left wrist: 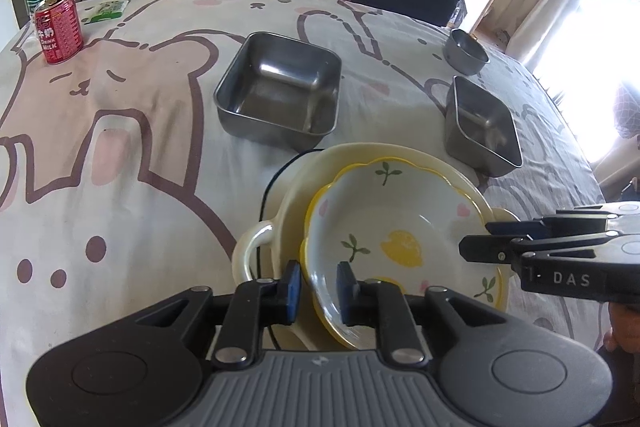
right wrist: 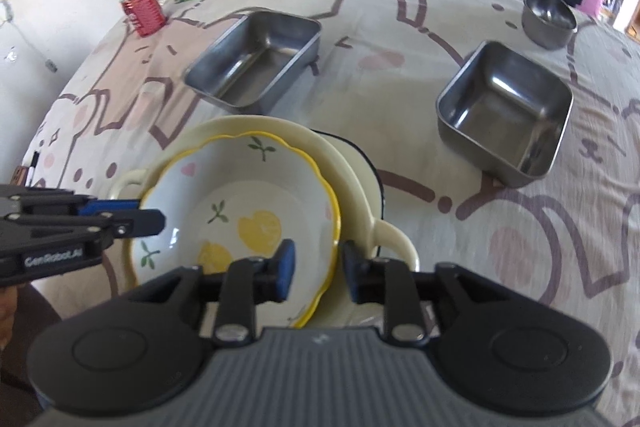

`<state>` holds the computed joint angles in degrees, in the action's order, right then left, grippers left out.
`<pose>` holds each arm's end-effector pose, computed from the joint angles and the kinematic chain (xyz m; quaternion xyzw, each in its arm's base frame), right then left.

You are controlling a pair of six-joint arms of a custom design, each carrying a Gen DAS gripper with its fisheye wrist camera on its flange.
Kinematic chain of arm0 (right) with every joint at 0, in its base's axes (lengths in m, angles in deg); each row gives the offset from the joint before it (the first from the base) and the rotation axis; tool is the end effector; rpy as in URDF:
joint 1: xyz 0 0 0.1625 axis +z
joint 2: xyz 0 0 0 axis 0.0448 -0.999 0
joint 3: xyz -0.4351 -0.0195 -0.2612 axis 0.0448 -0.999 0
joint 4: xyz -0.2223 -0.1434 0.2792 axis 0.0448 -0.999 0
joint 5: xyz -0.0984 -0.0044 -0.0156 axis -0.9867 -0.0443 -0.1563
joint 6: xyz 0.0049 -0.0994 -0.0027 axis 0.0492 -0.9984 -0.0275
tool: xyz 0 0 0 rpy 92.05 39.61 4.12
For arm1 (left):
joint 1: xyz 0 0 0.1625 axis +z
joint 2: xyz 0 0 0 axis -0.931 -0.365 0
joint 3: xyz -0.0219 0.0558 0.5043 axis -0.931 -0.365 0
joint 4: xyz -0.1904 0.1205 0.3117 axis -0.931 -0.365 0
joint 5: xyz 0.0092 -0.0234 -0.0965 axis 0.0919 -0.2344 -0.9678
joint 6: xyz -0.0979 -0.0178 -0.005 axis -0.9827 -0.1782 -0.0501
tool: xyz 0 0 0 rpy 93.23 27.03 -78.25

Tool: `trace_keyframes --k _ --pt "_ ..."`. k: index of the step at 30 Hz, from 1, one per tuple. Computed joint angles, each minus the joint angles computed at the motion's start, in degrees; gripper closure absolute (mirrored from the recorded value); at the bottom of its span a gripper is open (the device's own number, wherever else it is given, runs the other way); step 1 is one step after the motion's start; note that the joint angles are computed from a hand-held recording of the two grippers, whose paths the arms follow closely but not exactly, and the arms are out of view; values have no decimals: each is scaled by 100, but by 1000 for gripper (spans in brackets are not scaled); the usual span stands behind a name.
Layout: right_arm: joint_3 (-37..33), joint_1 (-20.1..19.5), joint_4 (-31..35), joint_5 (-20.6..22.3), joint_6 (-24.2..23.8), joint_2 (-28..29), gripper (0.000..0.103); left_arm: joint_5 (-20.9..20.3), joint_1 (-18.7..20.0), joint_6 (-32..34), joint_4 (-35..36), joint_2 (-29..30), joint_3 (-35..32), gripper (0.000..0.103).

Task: Organize plates and bowls
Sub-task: 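Open both grippers to release the floral bowl rim, then raise both grippers away from the stacked bowls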

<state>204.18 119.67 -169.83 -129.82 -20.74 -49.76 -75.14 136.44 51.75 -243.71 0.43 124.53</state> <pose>0.3252 -0.3892 -0.0873 0.0747 -0.9311 0.2041 0.2928 0.0386 -0.3759 0.2766 0.2437 0.9354 -0.1426 0.2126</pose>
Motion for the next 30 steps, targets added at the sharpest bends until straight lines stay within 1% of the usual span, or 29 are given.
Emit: trace_keyframes --k 4,7,9,10,12,13,15,16,17,18,20,24,26,28,30 --pt "94 96 -317 -93 -173 10 64 50 -78 12 5 -35 56 75" --pt "202 125 -599 -76 -253 0 60 12 -132 21 47 -134 86 67" --pt "266 150 -765 -90 -313 -4 54 46 -241 62 -31 -217 161 55" --pt "297 178 -876 -118 -355 8 52 57 -290 92 -72 -264 194 52" --pt "369 213 -1134 -142 -479 32 43 18 -362 146 -162 -369 249 41" --pt "408 239 -1263 -139 -534 36 40 -17 -393 171 -207 -412 267 38" --pt "481 286 -1583 -158 -686 59 30 -74 -462 229 -378 -485 322 21" --pt "511 314 -1742 -195 -745 79 26 -91 -500 252 -466 -513 344 17" --pt "535 344 -1851 -239 -785 78 16 -115 -536 265 -550 -538 361 10" --pt "549 369 -1951 -282 -824 75 5 -150 -560 269 -627 -565 371 7" --pt "568 407 -2332 -336 -971 115 0 -279 -573 252 -689 -626 347 6" --pt "518 405 -2672 -399 -1234 71 0 -436 -554 160 -913 -647 312 2" --pt "423 375 -2704 -404 -1417 23 0 -457 -532 84 -929 -615 235 0" --pt "267 331 -2766 -449 -1734 5 0 -539 -469 -35 -775 -613 80 0" --pt "85 272 -2951 -465 -2130 40 0 -576 -405 -156 -775 -565 -53 0"
